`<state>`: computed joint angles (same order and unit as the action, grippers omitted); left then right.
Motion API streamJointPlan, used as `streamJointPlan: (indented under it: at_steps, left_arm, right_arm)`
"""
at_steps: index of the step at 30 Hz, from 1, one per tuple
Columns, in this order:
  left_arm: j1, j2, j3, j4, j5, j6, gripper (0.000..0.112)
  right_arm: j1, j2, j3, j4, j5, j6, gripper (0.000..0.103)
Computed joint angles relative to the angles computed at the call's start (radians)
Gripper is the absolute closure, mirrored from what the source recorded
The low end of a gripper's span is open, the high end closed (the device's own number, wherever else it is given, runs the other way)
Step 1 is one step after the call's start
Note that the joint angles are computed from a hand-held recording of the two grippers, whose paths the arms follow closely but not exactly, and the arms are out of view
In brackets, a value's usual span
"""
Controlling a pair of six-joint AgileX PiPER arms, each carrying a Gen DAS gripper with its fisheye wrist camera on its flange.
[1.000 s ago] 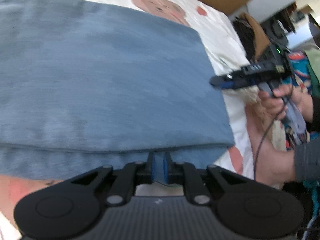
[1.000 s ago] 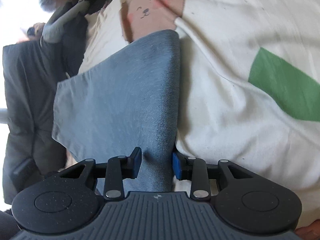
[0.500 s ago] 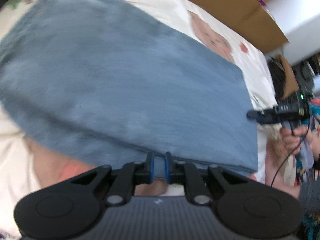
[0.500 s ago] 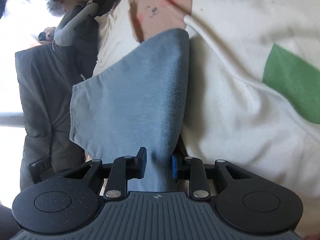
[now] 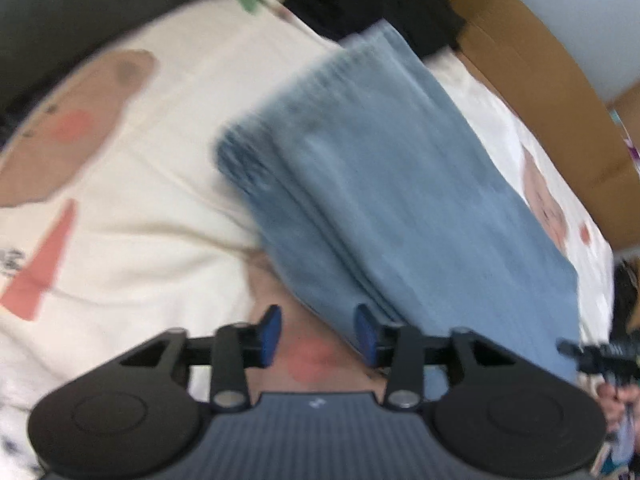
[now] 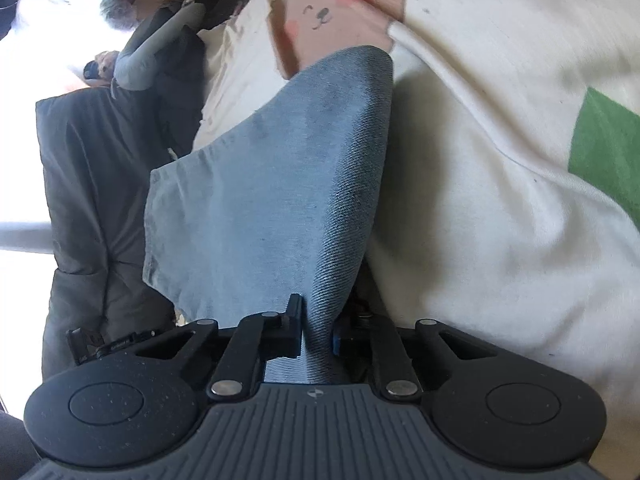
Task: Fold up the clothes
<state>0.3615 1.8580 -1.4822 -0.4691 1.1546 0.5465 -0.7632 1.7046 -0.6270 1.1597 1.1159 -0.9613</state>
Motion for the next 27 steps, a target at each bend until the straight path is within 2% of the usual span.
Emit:
streamJointPlan:
  at_steps: [2,4,9,14,15,20,27]
  left_arm:
    - [0.001,0.022,-0.017,0.012,-0.018,-0.025,0.053]
    - [0.012,0.045,-0.032,0.006,-0.033,-0.025,0.053]
    - [0.028,0.116,-0.058,-0.059,-0.085,-0.041,0.052]
    - [0.037,0.134,-0.004,-0.158,-0.134,-0.027,0.053]
    - [0.038,0.134,0.002,-0.17,-0.135,-0.025,0.054]
    - [0.035,0.131,0.015,-0.208,-0.131,-0.011,0.079]
    - [0.008,0.111,0.014,-0.191,-0.129,-0.052,0.084]
  right_arm:
    - [0.006,-0.003,-0.01,-0.004,0.004,0.014,0.092]
    - [0.019,-0.002,-0.015,-0.009,-0.007,0.032,0.087]
    - [0.057,0.011,-0.006,0.009,-0.043,0.035,0.082]
    - [0.074,-0.01,0.012,0.012,-0.078,-0.012,0.086]
    - [0.077,-0.02,0.013,0.006,-0.081,-0.018,0.088]
    - [0.041,-0.088,0.04,0.015,-0.068,-0.007,0.097]
    - [0.002,-0.204,0.013,-0.016,0.009,0.04,0.098]
